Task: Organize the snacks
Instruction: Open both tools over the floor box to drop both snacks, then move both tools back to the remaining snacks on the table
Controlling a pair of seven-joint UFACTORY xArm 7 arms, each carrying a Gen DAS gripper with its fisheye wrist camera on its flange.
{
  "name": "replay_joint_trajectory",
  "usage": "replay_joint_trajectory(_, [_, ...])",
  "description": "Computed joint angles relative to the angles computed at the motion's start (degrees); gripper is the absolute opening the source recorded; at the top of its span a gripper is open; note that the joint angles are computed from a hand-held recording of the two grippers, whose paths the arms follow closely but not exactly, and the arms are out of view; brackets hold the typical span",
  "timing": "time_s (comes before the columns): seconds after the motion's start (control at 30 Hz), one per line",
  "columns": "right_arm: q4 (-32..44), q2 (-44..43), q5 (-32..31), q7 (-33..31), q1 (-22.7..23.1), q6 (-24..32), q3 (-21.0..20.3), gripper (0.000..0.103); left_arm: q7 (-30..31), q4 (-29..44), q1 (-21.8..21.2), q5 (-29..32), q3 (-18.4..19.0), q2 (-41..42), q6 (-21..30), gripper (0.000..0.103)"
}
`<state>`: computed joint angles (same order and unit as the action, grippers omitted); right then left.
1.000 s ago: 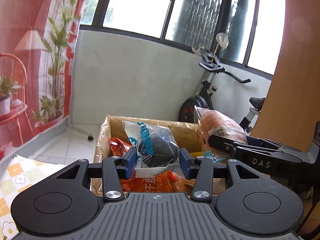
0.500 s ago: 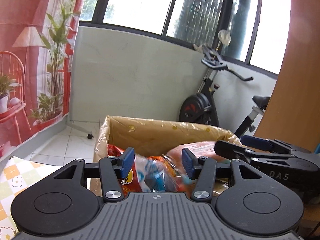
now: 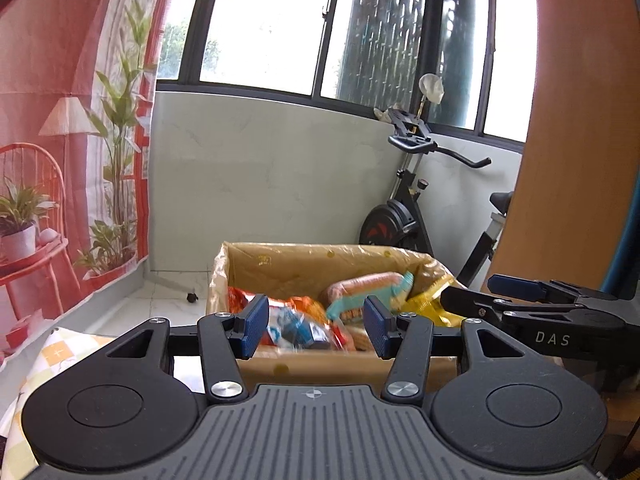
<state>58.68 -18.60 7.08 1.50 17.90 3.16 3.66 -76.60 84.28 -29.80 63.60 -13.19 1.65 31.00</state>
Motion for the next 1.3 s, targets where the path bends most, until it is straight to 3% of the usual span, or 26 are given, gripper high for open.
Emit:
replay_joint_trajectory(0.27, [-9.87, -10.03, -1.05, 1.94, -0.57, 1.28, 0.63, 0.088, -4.04, -7.05, 0.32, -0.78, -2.98, -5.09, 2.16, 0.055])
replay_joint_trajectory(0.63, [-19.78, -22.13, -2.06, 3.1, -0.73, 5.39, 0.43, 0.088, -10.14, -17.88, 3.4, -4.86, -7.22, -11.09, 0.95, 0.055])
replay_joint_trajectory(0.93, [-25.68, -25.5, -2.38, 3.24, 0.22, 6.97, 0.72, 0.088, -11.04, -23.31, 5.16, -6.78, -9.3, -12.17, 0.21, 0.055])
replay_joint_trajectory(1.3, [-32.13, -28.67, -1.73, 4.96, -0.35, 7.93, -0.33, 0.088, -10.04, -25.91, 3.79, -8.66, -9.34, -10.47, -1.64, 0.055])
